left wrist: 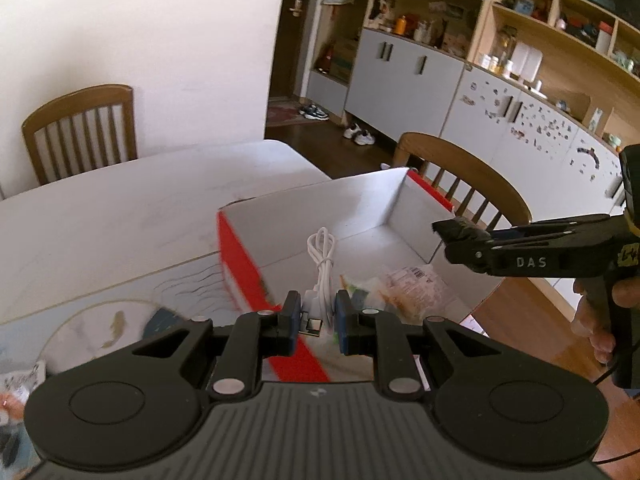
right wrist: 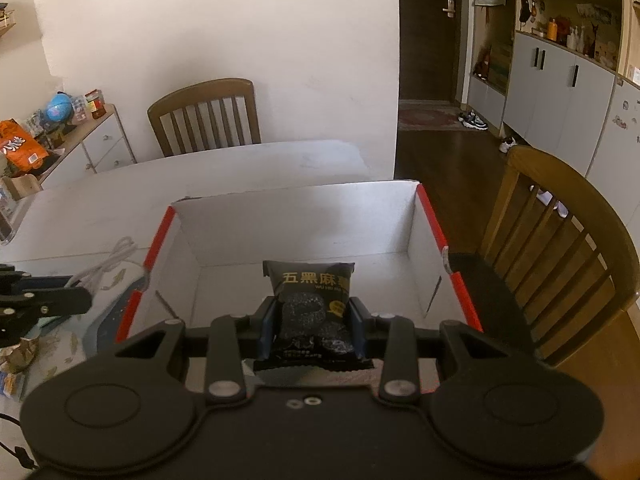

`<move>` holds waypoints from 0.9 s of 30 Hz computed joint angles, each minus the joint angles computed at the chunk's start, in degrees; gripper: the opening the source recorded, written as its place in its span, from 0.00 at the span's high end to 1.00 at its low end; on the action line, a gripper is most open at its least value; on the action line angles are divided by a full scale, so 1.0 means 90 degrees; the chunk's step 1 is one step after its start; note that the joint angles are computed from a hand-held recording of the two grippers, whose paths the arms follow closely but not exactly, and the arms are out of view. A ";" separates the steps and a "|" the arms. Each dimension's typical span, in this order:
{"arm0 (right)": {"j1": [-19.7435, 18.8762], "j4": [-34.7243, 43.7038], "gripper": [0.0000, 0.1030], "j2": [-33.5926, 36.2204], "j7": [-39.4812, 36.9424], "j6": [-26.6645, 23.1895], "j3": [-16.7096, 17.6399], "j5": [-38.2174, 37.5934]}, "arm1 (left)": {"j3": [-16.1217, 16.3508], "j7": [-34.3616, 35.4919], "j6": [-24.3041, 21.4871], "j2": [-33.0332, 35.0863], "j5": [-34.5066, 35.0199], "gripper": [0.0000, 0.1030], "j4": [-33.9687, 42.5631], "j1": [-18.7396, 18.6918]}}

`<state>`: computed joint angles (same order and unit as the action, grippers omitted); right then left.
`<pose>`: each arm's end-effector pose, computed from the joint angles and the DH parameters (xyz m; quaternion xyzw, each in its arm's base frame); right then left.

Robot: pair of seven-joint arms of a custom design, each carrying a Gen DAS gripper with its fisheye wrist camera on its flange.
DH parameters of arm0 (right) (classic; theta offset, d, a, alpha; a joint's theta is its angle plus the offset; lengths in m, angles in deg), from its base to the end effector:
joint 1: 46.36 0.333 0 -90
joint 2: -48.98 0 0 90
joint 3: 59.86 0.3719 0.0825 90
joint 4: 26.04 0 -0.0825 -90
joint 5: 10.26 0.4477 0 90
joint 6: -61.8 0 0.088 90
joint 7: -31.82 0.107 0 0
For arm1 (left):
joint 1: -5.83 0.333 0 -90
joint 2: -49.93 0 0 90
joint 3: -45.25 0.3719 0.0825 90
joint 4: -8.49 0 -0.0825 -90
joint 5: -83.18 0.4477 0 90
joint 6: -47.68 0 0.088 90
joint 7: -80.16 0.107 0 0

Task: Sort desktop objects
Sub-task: 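Carry the white cable with the left gripper while the right gripper carries the black packet over the shoebox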

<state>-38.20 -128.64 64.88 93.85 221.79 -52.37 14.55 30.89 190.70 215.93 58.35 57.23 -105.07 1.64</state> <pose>0.7284 0.1738 0.5022 -0.7690 0.5155 -0.1705 0.3374 0.6689 -0.1861 0.5078 -0.5570 0.7233 -0.3691 0.1741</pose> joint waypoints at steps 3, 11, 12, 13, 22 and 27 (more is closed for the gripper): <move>-0.0007 0.0147 0.65 0.0122 0.0081 -0.0110 -0.0048 -0.0066 | 0.0101 -0.0281 -0.0147 0.0255 0.0494 0.84 0.0296 -0.0156; -0.0017 0.0747 0.65 0.0608 0.0315 -0.0463 -0.0117 -0.0387 | 0.0419 -0.1460 -0.0776 0.1040 0.2020 0.84 0.1256 -0.0475; -0.0012 0.0845 0.65 0.0686 0.0353 -0.0528 -0.0130 -0.0453 | 0.0444 -0.1561 -0.0855 0.1122 0.2152 0.84 0.1357 -0.0493; -0.0009 0.0953 0.65 0.0769 0.0399 -0.0607 -0.0140 -0.0512 | 0.0444 -0.1632 -0.0961 0.1222 0.2239 0.84 0.1487 -0.0491; 0.0065 0.1854 0.65 0.1442 0.0802 -0.1287 -0.0225 -0.1034 | 0.0615 -0.2063 -0.1649 0.1961 0.3170 0.84 0.2500 -0.0706; 0.0188 0.2470 0.65 0.1864 0.1042 -0.1712 -0.0312 -0.1367 | 0.0547 -0.2010 -0.2191 0.2305 0.3299 0.84 0.3032 -0.0711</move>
